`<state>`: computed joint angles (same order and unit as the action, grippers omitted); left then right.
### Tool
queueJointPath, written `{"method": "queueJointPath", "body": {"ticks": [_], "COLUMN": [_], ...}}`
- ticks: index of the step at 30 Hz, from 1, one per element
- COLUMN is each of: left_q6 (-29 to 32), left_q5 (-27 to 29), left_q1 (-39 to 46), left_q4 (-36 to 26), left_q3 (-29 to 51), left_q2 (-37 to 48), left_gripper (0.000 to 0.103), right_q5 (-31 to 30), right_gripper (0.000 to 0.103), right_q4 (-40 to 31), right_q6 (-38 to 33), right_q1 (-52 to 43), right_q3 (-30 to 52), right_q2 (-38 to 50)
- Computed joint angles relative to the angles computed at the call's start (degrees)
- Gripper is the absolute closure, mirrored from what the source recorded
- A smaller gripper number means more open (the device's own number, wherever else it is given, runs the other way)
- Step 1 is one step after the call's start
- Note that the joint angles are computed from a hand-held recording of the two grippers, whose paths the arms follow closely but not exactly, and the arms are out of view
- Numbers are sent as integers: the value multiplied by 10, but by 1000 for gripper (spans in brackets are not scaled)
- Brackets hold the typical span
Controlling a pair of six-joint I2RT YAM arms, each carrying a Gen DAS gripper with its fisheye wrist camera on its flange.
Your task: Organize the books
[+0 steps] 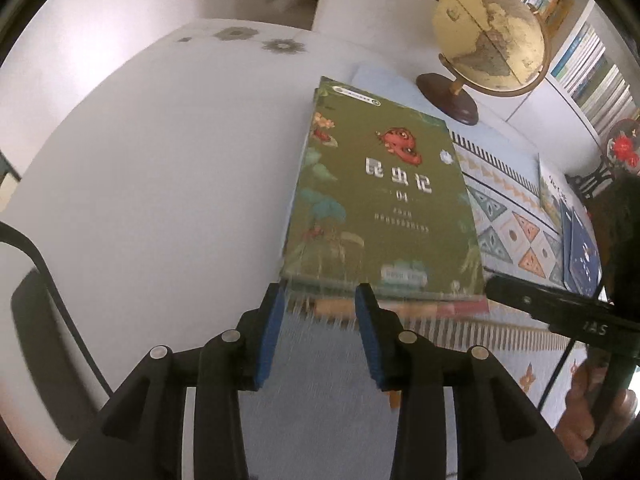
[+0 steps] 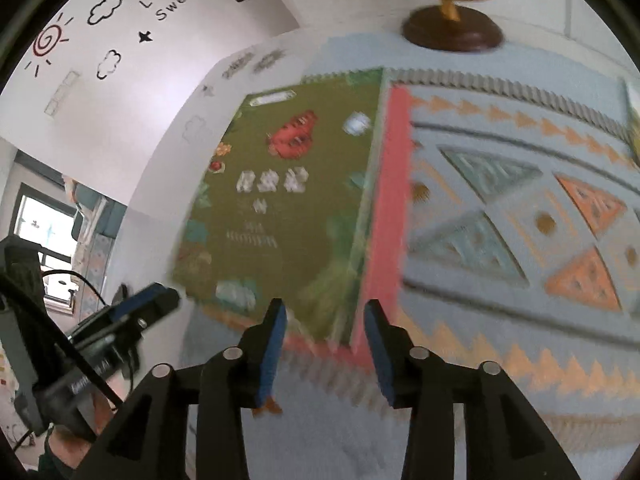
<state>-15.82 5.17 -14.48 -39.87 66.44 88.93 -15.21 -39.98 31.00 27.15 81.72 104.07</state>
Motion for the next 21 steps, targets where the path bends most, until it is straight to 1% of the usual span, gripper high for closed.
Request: {"method": "queueJointPath", "body": {"ticks": [2, 3, 4, 6, 8, 9, 10, 11, 12, 13, 14, 15, 16, 17, 19, 21], "left_q6": [-16, -24, -37, -56, -74, -86, -95, -109, -119, -128, -138, -139, -140, -147, -155, -166], "left_q5": [-18, -23, -27, -34, -53, -65, -74, -88, -100, -118, -140, -153, -164, -186, -219, -249], "left_q1": [-22, -33, -50, -84, -131, -163, -188, -229, -257, -291, -330, -356, -381, -419, -470, -515], "left_q4": [-7, -12, -17, -26, -38, -46, -51, -56, -59, -60, -58, -59, -63, -73, -80, -84], "left_q3": [-20, -26, -33, -36, -30, -23, -13, 0, 9, 21, 34, 49, 69, 96, 136, 169], "left_q2": [-35, -48, -65, -86, -102, -108, -110, -114, -119, -120, -124, -119, -109, -96, -72, -53], "left_gripper": [69, 68, 67, 67, 66, 62, 60, 50, 34, 28, 25, 25, 25, 25, 24, 21], "right_q5": [-3, -3, -1, 1, 17, 31, 49, 70, 88, 108, 125, 143, 154, 167, 183, 216], "right_gripper": [59, 56, 55, 55, 55, 55, 55, 54, 53, 51, 50, 50, 49, 49, 49, 49], "right_q4": [15, 17, 18, 16, -4, -19, -42, -69, -86, -113, -139, -174, -198, -236, -299, -366], "right_q6": [15, 20, 27, 32, 39, 45, 47, 50, 57, 65, 69, 72, 75, 77, 72, 78], "right_q1": [-8, -11, -16, -25, -27, -22, -20, -19, -12, -9, -9, -11, -11, -16, -34, -37], "right_q3": [-72, -92, -130, -174, -219, -227, -238, -247, -251, -258, -263, -263, -258, -252, -233, -205], "right_q2": [-65, -86, -127, -180, -261, -289, -326, -367, -393, -432, -469, -511, -533, -570, -623, -673]}}
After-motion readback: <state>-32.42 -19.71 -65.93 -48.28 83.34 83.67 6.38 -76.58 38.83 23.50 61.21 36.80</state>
